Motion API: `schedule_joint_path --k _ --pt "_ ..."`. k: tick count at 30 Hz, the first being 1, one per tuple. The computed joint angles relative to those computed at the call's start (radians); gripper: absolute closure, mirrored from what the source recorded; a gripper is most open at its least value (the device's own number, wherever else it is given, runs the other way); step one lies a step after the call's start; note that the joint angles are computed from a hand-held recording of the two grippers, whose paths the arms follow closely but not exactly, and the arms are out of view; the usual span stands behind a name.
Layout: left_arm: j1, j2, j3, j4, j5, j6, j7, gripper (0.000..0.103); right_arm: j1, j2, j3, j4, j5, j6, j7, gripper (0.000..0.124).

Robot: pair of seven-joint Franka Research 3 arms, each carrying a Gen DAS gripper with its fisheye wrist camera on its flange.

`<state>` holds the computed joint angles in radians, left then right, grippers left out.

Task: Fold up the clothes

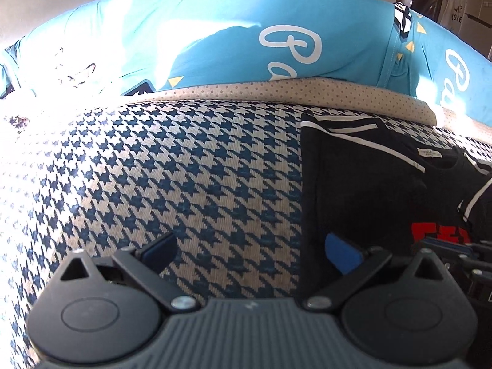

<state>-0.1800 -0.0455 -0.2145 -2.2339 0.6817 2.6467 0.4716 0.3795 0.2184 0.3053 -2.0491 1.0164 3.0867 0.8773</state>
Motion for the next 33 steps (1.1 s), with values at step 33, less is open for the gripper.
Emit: schedule_joint_path --k 33 --pt "0.006 -0.028 -0.004 -0.044 -0.091 -0.114 0.073 0.0 0.089 0.002 -0.1 -0.087 -0.581 0.057 0.457 0.1"
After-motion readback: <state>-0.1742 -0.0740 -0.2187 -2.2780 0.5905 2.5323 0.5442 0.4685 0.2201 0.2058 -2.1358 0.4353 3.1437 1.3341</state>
